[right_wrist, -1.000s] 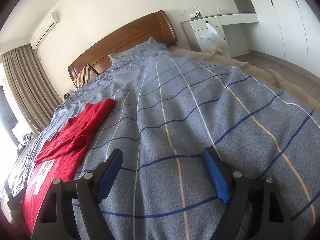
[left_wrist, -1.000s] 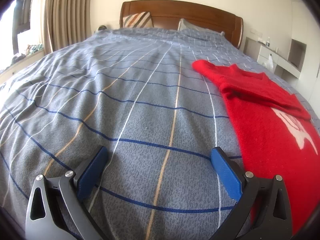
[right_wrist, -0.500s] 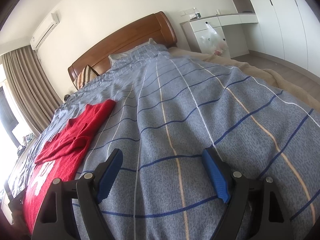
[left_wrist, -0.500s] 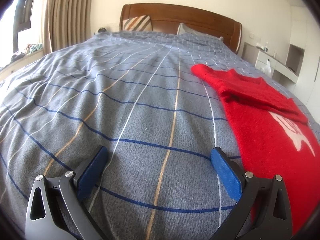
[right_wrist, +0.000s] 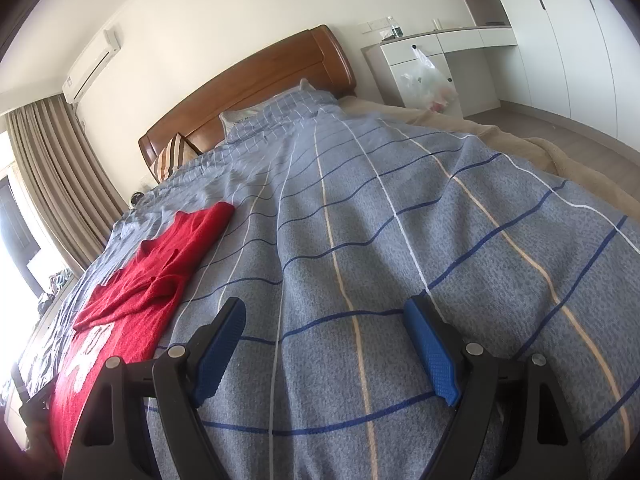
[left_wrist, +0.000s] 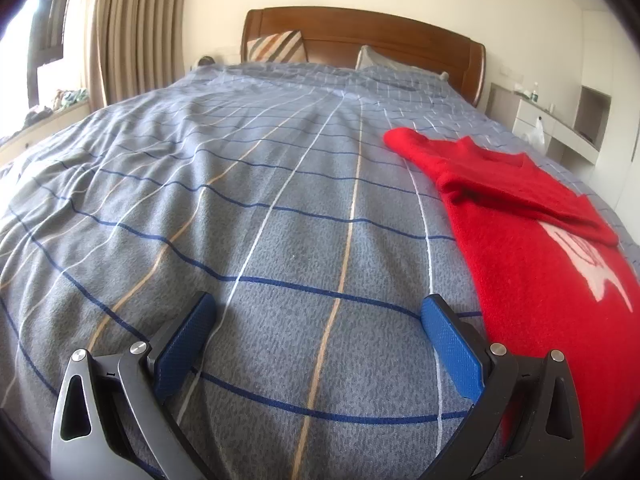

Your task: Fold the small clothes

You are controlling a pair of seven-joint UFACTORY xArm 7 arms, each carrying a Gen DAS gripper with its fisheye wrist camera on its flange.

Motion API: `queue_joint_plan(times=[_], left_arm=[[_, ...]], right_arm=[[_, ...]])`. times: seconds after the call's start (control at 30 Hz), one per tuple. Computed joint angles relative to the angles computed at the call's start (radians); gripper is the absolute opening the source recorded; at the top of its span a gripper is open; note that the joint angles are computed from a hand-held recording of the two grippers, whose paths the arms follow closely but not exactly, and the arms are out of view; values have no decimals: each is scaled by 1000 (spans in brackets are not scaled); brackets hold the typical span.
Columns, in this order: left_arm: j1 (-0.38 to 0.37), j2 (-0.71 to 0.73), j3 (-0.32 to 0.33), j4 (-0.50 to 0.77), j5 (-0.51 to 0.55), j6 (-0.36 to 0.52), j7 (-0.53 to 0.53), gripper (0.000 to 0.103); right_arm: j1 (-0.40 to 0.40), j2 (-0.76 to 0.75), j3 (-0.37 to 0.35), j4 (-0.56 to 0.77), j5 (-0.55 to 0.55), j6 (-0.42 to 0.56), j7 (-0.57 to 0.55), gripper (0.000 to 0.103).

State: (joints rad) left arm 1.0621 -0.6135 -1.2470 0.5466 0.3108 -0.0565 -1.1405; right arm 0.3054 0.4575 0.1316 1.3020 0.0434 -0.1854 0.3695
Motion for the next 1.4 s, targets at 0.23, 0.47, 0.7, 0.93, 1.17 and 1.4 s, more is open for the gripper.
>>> queue_joint_plan(times=[0.23, 0.47, 0.7, 0.93, 1.17, 1.4], left_arm=[[-9, 0, 6, 8, 7, 26, -2, 103], [-10, -2, 7, 9, 17, 30, -13, 103], [-13, -1, 10, 10, 23, 33, -17, 103], [-16, -1, 13, 9, 27, 36, -20, 103], [-15, -2, 13, 14, 31, 44, -23, 103], [-18, -3, 18, 14, 38, 50, -28, 103]], right_arm=[[0, 0, 0, 0, -2, 0, 2, 81], [11, -1, -12, 1, -1, 7, 2, 81], [72, 1, -78, 19, 10, 36, 6, 81], [88, 2, -96, 24, 8, 45, 12, 81], [87, 4, -96, 27, 5, 45, 14, 81], [88, 4, -97, 27, 4, 45, 16, 81]])
